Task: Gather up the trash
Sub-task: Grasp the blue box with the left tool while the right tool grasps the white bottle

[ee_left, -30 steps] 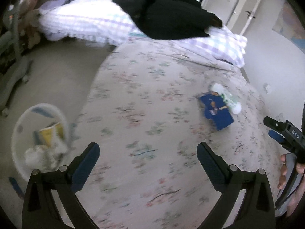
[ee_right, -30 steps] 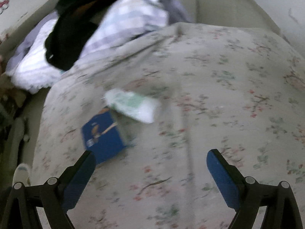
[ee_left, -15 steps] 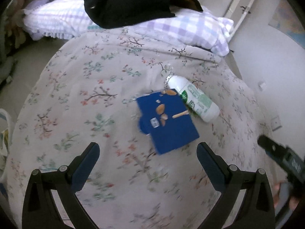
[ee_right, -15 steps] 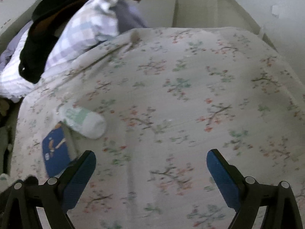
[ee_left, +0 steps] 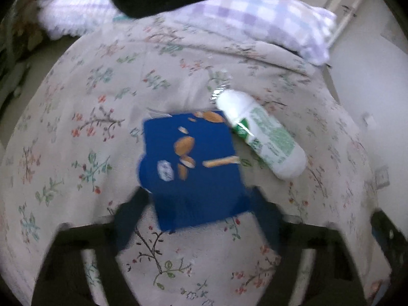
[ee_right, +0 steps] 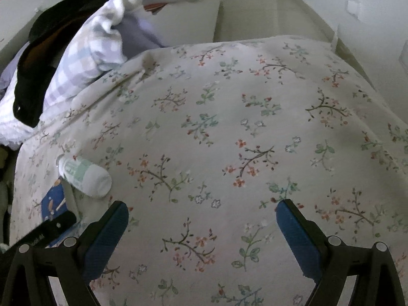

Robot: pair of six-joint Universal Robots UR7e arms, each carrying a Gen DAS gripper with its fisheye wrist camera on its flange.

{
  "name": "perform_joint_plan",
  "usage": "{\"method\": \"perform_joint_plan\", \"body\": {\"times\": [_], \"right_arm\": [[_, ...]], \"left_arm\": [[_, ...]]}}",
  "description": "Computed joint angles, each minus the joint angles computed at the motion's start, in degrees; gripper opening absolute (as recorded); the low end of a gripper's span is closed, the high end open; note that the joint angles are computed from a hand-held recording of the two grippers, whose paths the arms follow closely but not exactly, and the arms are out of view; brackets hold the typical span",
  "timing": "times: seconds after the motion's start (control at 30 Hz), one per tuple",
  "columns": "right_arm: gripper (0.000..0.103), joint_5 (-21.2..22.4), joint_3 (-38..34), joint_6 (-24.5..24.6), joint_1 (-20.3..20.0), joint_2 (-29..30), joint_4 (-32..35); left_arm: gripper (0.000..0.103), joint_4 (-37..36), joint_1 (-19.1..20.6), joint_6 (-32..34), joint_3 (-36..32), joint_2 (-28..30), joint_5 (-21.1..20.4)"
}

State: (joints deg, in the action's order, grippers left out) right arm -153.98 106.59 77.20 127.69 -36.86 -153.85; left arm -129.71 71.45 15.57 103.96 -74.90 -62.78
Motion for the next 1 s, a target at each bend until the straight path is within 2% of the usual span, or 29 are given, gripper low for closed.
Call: {"method": "perform_joint_plan", "body": {"times": [0.1,0.2,0.23,0.33,0.43,0.5,0.57,0.63,0.7,0.8,0.9,1.0], "right_arm": [[0.097,-0.1,-1.2,0.8,-0.3,0.2,2.4],[0.097,-0.3,-4.7,4.6,-0.5,1.1,9.6],[0.097,0.1,-5.6,4.3,-0.7,1.5,9.5],[0.097,2.4,-10.1,-2.8,-1.6,4.1,6.4],[0.096,4.4,-16.2,-12.9,-2.6,7.5,6.2],[0.096,3.1,-20.5,-18.5,-2.8,10.2,7.2],[0.096,1.6,-23.8,-24.7,-3.0,13.1,5.5],[0.096,1.5,-25.7,-28.9,-3.4,14.9,4.4],[0.094,0.6,-28.4,-30.7,-4.0,16.4,8.0],[0.089,-1.4,-31.5,-30.3,-4.7,18.0,14.9],[0.081,-0.9,-33.3,-32.0,-5.5,19.5,15.5],[0.067,0.2,-34.5,-35.0,-6.1,20.7,15.2]], "left_arm": [[0.069,2.4,0.6,1.9,-1.0,-1.0,-1.7],[0.065,5.3,1.9,3.3,-3.2,-1.9,-3.3],[0.063,6.1,2.3,3.8,-3.9,-2.1,-3.7],[0.062,8.6,3.2,5.6,-6.1,-2.8,-4.1],[0.062,10.9,4.4,7.7,-8.2,-3.5,-4.8],[0.062,12.6,5.3,8.6,-9.6,-3.8,-5.6],[0.062,14.4,6.4,9.6,-11.1,-4.2,-6.6],[0.062,15.4,7.4,10.6,-12.2,-4.4,-7.8],[0.062,16.0,8.8,11.9,-13.1,-4.7,-9.4],[0.062,20.3,10.1,10.6,-16.4,-3.6,-10.4],[0.062,21.0,10.8,12.2,-18.2,-3.5,-11.8],[0.062,21.9,11.6,13.3,-19.3,-3.4,-12.0]]}}
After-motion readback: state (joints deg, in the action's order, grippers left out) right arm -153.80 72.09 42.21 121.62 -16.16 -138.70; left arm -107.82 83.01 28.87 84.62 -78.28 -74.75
